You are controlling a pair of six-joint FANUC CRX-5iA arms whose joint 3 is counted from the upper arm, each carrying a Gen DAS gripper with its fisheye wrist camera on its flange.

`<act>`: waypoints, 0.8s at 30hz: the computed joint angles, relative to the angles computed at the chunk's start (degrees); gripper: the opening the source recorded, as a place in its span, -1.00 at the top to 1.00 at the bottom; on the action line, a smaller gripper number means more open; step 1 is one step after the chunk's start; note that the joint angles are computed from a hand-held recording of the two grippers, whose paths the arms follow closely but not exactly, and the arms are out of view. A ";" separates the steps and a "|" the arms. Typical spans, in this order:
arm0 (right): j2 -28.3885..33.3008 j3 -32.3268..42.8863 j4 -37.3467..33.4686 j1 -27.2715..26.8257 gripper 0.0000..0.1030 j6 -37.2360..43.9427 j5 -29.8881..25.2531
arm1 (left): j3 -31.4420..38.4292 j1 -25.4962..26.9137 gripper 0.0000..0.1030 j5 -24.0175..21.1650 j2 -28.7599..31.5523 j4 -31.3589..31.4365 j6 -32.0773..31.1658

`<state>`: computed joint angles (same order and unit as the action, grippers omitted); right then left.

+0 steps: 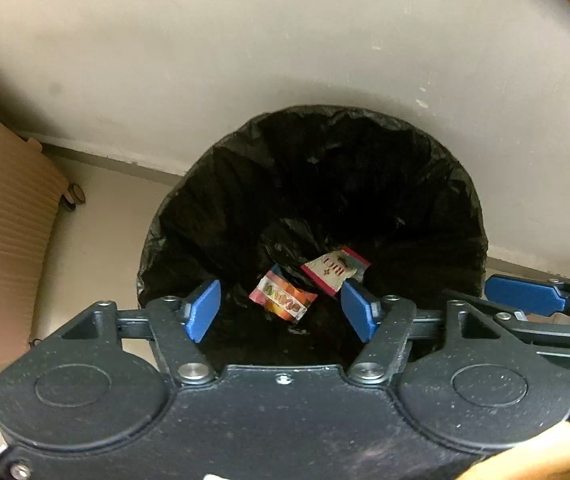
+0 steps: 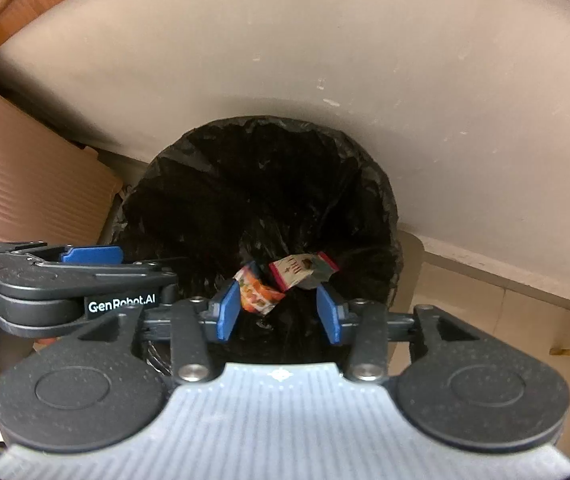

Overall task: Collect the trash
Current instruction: 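Open both tools to drop the wrappers into the bin, then move both open tools back over the pile on the bed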

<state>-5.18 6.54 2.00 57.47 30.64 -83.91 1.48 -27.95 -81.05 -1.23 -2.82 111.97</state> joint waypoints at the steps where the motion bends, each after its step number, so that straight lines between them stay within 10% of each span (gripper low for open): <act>1: 0.17 0.57 0.32 0.07 -0.16 -0.01 -0.51 | 0.68 0.02 -0.30 -0.46 0.06 -0.12 -0.03; 14: 5.30 21.52 8.00 -0.04 -0.22 1.70 -13.63 | 25.02 -1.80 -0.70 -12.51 2.70 -5.72 -0.09; 24: 22.18 56.47 21.49 -3.42 -0.54 8.55 -25.82 | 49.29 3.19 -0.89 -9.07 12.92 -2.71 -8.51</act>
